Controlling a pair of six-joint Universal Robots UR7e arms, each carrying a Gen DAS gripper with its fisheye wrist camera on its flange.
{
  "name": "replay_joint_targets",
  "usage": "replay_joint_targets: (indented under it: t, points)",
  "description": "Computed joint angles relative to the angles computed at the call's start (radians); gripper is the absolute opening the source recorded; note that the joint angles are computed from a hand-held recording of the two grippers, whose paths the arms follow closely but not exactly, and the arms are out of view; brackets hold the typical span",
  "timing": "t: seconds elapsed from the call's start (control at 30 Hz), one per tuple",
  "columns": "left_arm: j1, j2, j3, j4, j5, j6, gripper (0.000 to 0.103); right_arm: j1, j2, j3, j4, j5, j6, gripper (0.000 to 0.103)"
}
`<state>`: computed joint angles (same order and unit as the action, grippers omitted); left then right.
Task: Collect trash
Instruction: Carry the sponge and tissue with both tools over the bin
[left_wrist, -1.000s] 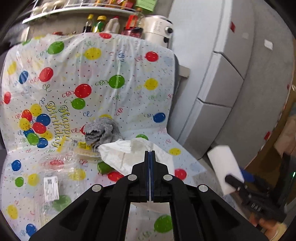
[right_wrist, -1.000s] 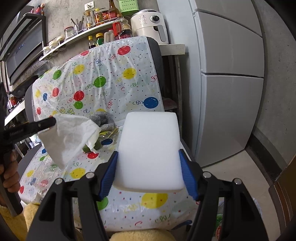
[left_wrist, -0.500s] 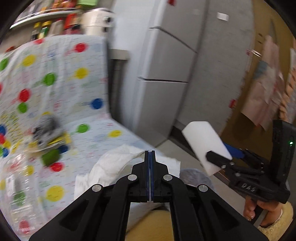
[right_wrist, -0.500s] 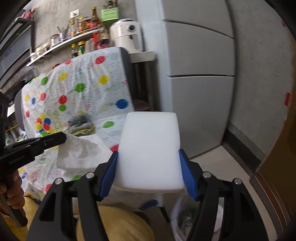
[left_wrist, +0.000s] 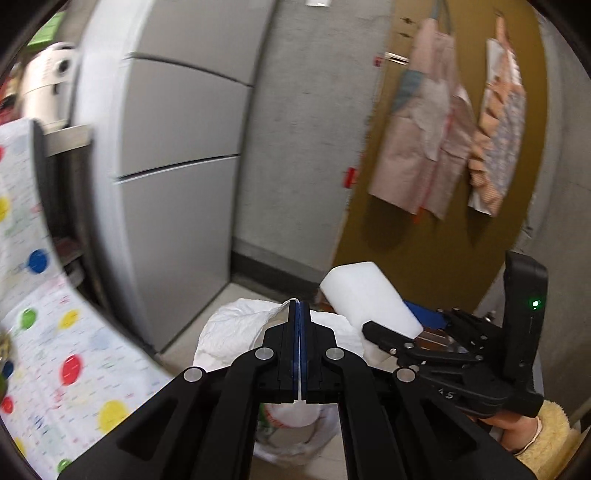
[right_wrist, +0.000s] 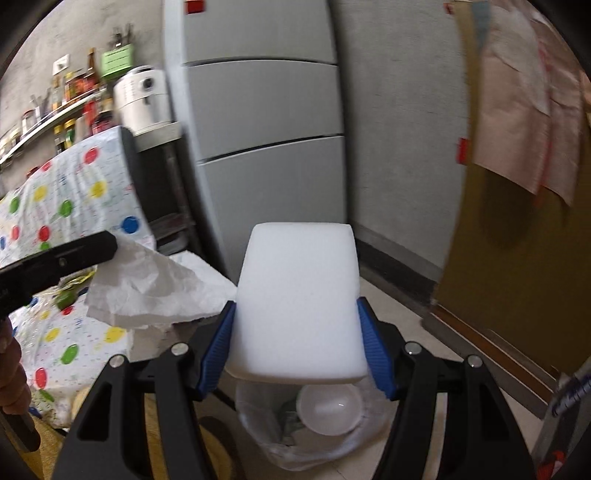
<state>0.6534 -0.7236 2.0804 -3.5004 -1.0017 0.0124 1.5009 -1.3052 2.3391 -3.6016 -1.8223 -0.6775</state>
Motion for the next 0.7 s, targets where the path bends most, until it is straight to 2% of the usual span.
replay_joint_targets:
  t: [0.13, 0.33, 0.7]
  points:
    - [-0.002, 0.041, -0.042, 0.004, -0.055, 0.025, 0.000, -0.042, -0.043, 0.013, -0.011, 0.007, -0.006, 0.063]
    - [0.036, 0.109, -0.092, 0.024, -0.063, 0.015, 0.000, -0.087, -0.049, 0.016, -0.011, 0.016, -0.010, 0.063]
    - [0.132, 0.199, -0.162, 0.133, -0.060, -0.030, 0.000, -0.149, 0.069, -0.016, 0.072, -0.020, 0.001, 0.064]
